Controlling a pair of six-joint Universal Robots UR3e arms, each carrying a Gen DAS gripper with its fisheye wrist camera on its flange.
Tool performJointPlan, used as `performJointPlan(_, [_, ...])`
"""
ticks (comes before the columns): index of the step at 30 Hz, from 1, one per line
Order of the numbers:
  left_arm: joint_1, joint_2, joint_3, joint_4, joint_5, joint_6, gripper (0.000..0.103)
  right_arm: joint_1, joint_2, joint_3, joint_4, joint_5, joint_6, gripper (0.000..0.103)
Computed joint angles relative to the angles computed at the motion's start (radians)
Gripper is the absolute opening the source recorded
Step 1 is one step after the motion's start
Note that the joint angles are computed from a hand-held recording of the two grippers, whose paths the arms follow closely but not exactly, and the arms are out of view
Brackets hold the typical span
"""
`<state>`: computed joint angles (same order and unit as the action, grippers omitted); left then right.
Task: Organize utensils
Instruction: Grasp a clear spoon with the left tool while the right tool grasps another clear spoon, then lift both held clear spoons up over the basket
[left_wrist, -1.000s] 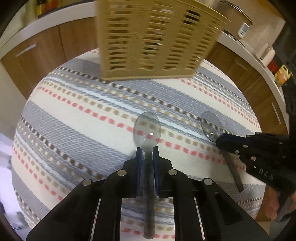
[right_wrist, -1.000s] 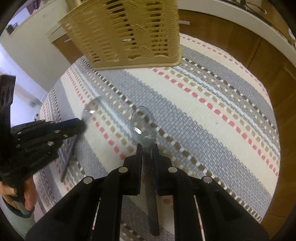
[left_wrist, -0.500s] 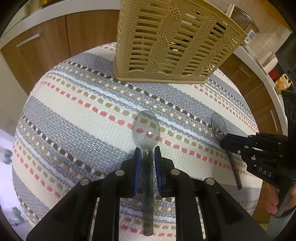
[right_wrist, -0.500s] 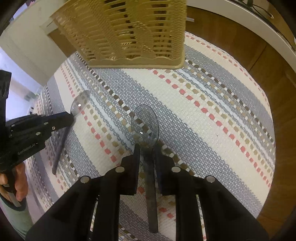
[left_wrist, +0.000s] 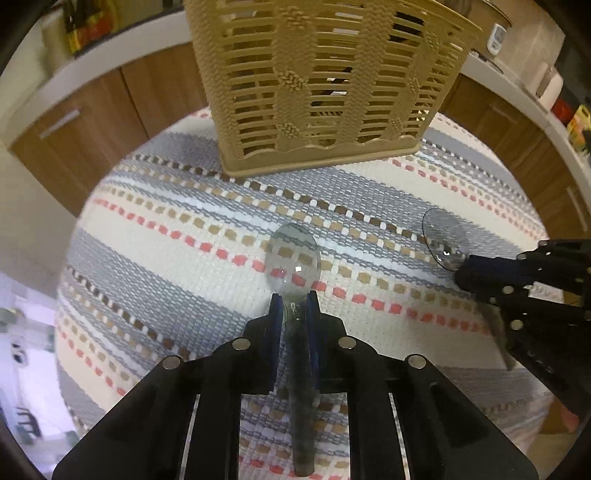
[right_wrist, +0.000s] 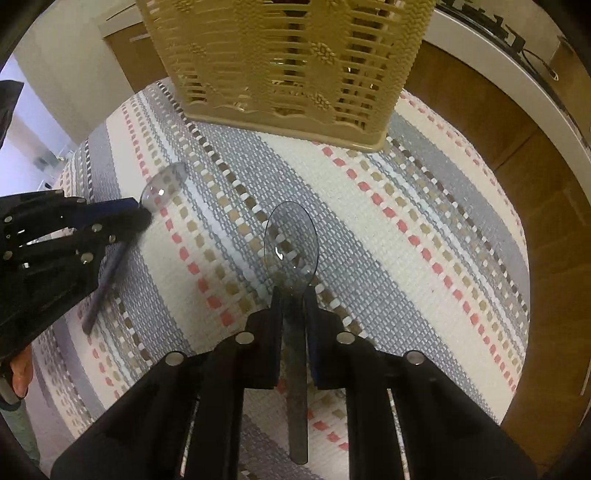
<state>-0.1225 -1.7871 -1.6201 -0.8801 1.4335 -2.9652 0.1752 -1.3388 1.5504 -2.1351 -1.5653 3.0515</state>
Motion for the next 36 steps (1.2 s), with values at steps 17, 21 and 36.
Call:
performJointPlan(17, [0.14,0.262,-0.262,0.249,-0.257,-0.053,0.009,-0.208,-0.266,0.178,-0.037,0.296,-0.102,0.001])
performJointPlan(21, [0.181,0.333,-0.276,0.282,-0.292,-0.081,0.009,-0.246,-0.354,0.194,-0.057,0.361,-0.107,0.001])
performJointPlan(36, [0.246,0.246,-0.132,0.705,-0.4,-0.395,0.009,-0.366,-0.425,0.141,-0.37,0.583,0.075,0.001])
